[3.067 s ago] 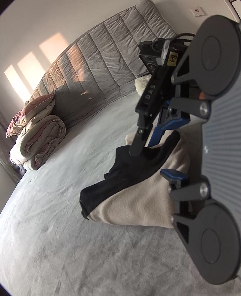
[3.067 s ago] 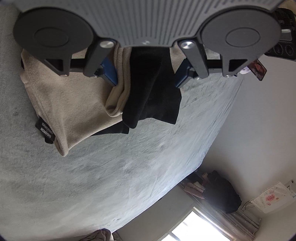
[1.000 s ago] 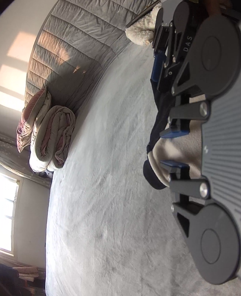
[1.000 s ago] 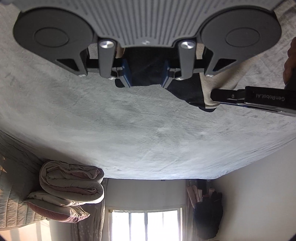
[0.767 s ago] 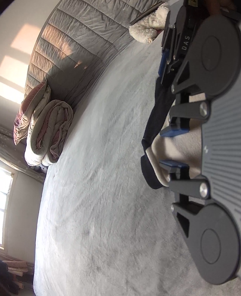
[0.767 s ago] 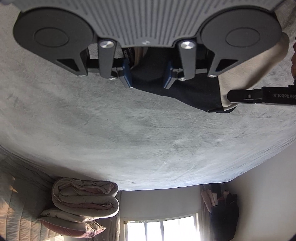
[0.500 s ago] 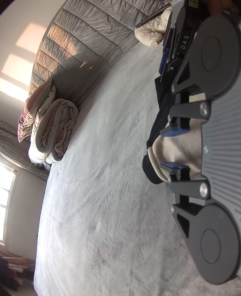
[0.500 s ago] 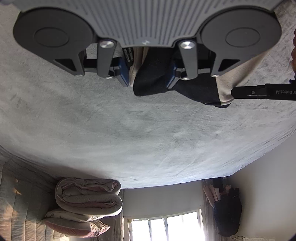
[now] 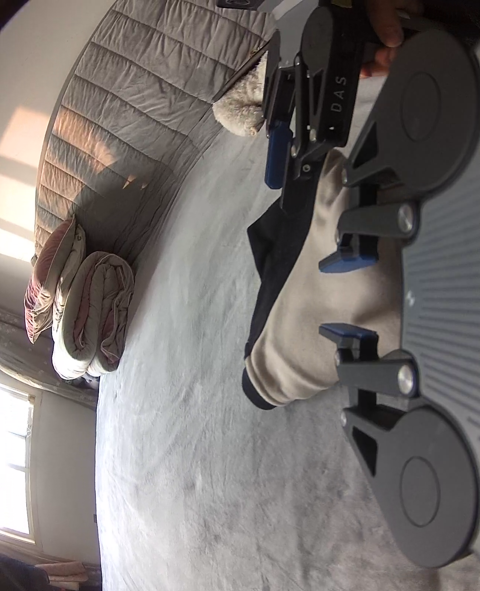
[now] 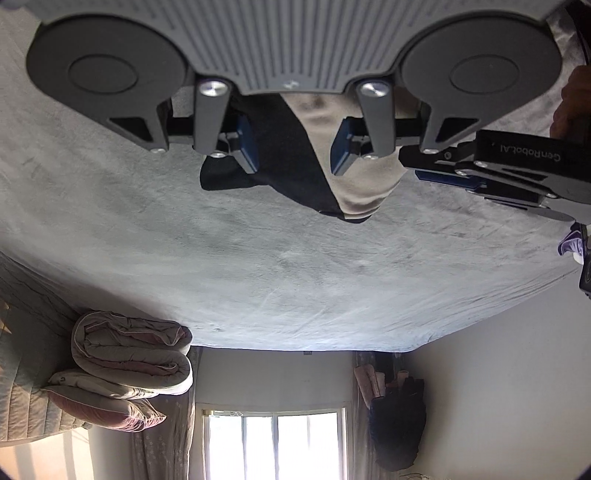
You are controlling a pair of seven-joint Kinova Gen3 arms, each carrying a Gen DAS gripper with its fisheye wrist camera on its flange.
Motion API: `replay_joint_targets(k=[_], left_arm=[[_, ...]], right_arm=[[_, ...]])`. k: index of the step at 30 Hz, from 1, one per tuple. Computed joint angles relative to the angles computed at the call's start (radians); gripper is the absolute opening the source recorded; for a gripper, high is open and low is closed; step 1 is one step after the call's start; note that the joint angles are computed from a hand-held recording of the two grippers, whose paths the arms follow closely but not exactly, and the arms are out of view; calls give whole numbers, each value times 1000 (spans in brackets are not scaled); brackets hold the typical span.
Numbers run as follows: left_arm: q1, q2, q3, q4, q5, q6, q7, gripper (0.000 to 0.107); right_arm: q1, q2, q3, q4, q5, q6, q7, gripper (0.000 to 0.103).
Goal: Fold clothes
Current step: 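Press the folded bundle flat and open both grippers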
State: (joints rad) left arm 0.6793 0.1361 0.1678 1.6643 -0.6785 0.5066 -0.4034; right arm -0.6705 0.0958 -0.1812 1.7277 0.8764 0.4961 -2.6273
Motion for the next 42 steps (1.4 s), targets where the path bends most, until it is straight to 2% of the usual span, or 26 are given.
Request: replay_joint_targets(k=[5,14,17,24,27,29,32,36,42], left_arm=[[40,-7,5,24,-82,24,85,31],[70,7,10,70,-179,15,192,31],[95,16,11,68,-229,46,237,33],[115,56,39,-57,-129,225,129,33],[136,78,44,-124,-86,329,74,39],[140,90,46,-165,-40,387,33,42],[133,109,46,-229,52,469,-26,42],[141,130,34,-295,128,562,-50,43],[171,153,22,-377,160,658,-51,57]], right_arm=[[-6,-20,-19,30,-7,31,-1,45],[1,0,-24,54,-48,83,20,45],[-1,-1,-19,62,-44,74,11,45],[-3,-9,-23,55,-66,94,32,45],[-2,-16,-29,43,-90,126,46,48],[2,-22,-34,36,-113,148,56,48],[27,-34,-36,26,-207,162,108,48],[37,-45,-47,7,-260,212,142,48],[67,-67,-50,-11,-367,236,193,54]])
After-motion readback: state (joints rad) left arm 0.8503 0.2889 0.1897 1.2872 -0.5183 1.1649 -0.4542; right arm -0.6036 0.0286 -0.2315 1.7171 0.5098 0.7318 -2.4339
